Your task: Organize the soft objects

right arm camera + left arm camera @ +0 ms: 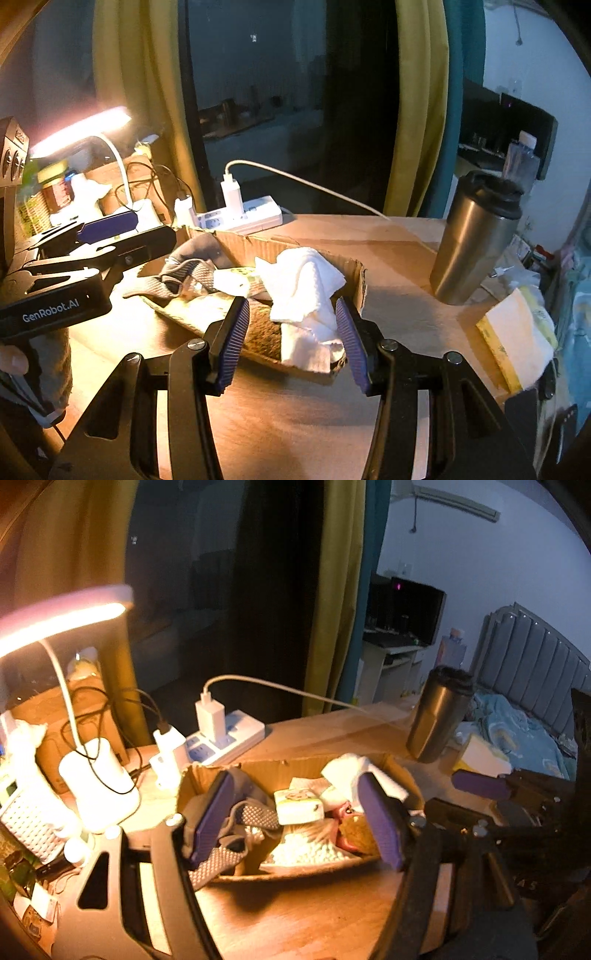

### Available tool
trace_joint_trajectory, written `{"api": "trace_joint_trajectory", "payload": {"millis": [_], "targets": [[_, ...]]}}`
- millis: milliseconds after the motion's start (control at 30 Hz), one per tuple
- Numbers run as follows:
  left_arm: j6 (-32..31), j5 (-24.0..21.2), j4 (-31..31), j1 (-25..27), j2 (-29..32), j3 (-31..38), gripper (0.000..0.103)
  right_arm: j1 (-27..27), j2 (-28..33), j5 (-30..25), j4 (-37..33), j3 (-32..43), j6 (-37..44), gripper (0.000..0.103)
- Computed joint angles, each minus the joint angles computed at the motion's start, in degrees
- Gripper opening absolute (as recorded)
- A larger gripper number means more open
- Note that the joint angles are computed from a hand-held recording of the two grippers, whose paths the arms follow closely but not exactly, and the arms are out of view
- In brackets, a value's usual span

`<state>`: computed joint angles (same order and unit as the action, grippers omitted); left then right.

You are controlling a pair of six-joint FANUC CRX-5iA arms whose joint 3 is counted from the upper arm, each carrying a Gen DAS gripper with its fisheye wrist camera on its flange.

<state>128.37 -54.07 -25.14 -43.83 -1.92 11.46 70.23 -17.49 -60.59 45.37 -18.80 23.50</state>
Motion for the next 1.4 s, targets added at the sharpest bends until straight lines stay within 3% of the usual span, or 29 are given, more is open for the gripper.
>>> {"api": "trace_joint_trajectory", "payload": {"millis": [400,633,733,867,1133,1400], "targets": [[5.29,-2.23,-7.56,-6.69,-6.11,-1.45,0.072,10.03,-3.06,-7.77,7.82,-1.44,-7.16,0.054],[9.03,-4.9,-11.94,-11.57,-8.84,-2.18,0.072,16.29,-4.57,-13.15,12.52,-2.83,-12.63,0.062],[10.29,-6.41,-13.89,-13.81,-9.63,-2.17,0.092,18.87,-4.7,-15.64,14.27,-2.96,-14.56,0.062],[12.08,-7.73,-16.64,-16.95,-11.14,-2.38,0.092,22.36,-4.76,-18.99,17.03,-3.31,-17.37,0.063],[16.52,-14.73,-24.34,-24.7,-12.6,-0.95,0.093,29.88,-3.94,-27.27,21.46,-3.11,-22.54,0.071],[20.86,-24.86,-35.27,-35.84,-12.59,1.31,0.093,36.22,-2.01,-34.93,24.73,-1.5,-25.22,0.073]]}}
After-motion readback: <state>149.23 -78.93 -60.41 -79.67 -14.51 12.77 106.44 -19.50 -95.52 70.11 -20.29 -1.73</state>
